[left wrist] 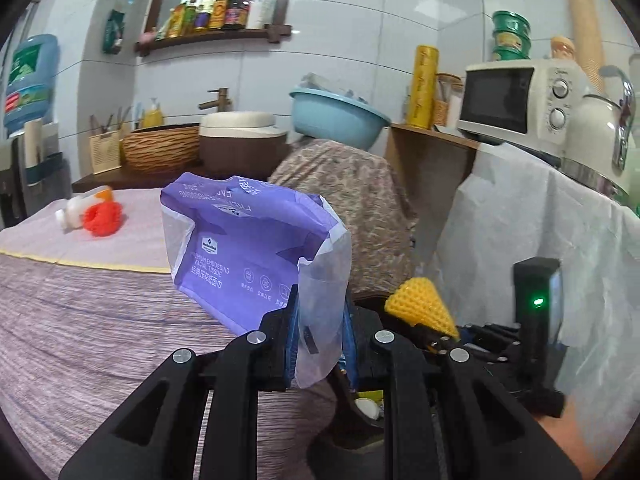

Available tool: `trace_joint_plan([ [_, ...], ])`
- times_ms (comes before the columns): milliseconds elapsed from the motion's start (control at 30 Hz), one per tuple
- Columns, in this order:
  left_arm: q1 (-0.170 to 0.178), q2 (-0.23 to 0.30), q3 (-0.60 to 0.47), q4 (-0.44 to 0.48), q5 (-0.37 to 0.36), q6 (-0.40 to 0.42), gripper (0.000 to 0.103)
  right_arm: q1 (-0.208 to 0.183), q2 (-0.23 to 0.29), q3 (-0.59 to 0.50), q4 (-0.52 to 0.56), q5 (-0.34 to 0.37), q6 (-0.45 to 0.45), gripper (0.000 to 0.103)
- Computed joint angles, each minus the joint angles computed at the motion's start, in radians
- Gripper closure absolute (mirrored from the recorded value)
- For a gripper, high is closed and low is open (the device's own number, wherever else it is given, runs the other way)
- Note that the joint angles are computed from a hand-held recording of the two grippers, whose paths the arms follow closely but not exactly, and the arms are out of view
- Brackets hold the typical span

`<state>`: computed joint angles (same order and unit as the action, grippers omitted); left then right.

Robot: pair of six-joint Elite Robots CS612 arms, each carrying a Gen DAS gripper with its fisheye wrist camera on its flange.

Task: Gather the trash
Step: 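Carry the yellow net over the bin and open the right gripper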

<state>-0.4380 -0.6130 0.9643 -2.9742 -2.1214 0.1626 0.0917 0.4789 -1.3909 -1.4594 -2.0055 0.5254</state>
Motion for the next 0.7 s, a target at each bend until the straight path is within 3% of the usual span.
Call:
trace_joint_plan([
  [133,-0.013,-0.006,0.014,0.002,-0.02,0.03,0.084,-0.026,0.025,-0.027,0.07,0.019,0.064,0.082],
  [467,-0.036,-0.007,0.014,0.055,-0.042,0.105,0.084,-0.062,0.061,-0.013,0.15,0.064,0.116,0.081],
  [533,-0.039,-0.007,0.016,0.065,-0.047,0.117,0.084,-0.067,0.067,-0.007,0.155,0.072,0.127,0.077],
  [667,-0.043,-0.009,0.022,0.086,-0.055,0.144,0.084,-0.066,0.071,0.004,0.183,0.052,0.135,0.04],
  [700,-0.044,-0.009,0.023,0.09,-0.057,0.15,0.084,-0.065,0.075,0.001,0.183,0.041,0.142,0.04],
])
